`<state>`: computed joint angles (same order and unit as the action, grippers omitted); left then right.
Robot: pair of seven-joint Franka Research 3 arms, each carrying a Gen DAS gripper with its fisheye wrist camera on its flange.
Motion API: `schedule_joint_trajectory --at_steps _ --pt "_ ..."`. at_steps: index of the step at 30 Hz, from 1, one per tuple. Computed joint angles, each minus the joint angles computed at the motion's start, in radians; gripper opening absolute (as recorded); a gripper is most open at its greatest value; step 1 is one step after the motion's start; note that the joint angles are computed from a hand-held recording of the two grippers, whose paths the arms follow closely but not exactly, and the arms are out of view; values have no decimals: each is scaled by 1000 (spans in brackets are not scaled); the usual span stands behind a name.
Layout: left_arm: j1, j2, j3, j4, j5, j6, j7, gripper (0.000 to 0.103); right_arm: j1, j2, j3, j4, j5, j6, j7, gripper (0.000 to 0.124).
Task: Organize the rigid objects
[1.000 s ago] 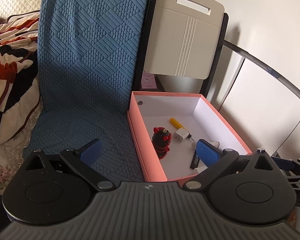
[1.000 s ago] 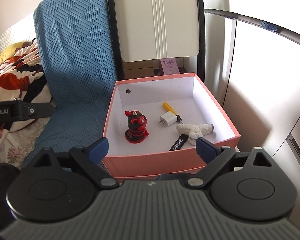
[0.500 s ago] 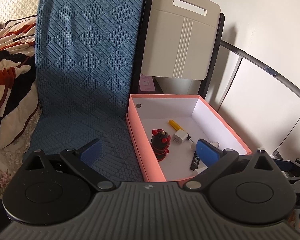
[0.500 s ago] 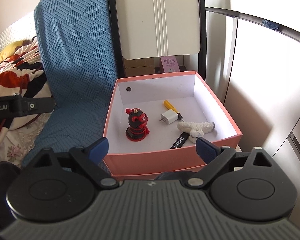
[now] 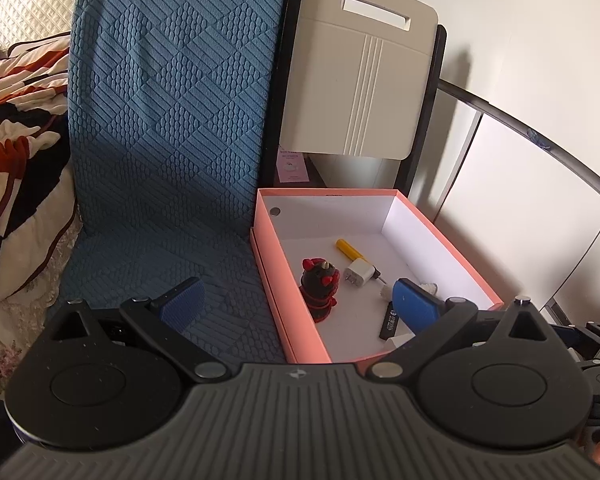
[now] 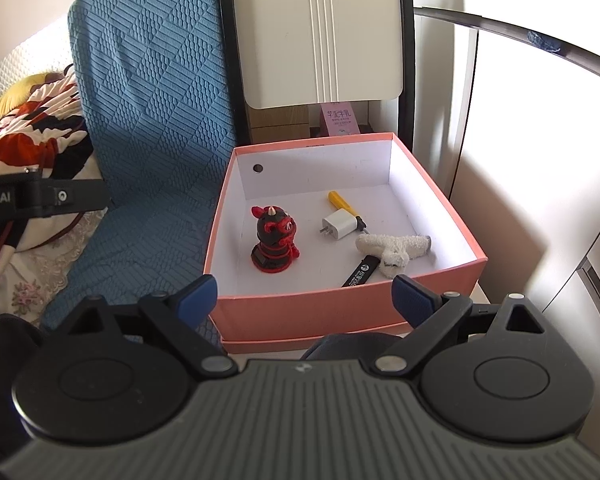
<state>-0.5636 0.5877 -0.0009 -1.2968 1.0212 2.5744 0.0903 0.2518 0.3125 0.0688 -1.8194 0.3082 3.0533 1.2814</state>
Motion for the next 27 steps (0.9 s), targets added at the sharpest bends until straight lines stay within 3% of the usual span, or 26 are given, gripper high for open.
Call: schedule_joint_trajectory --at_steps 27 --pt "-6 3 4 2 7 4 11 102 11 0 -14 -5 -15 8 32 96"
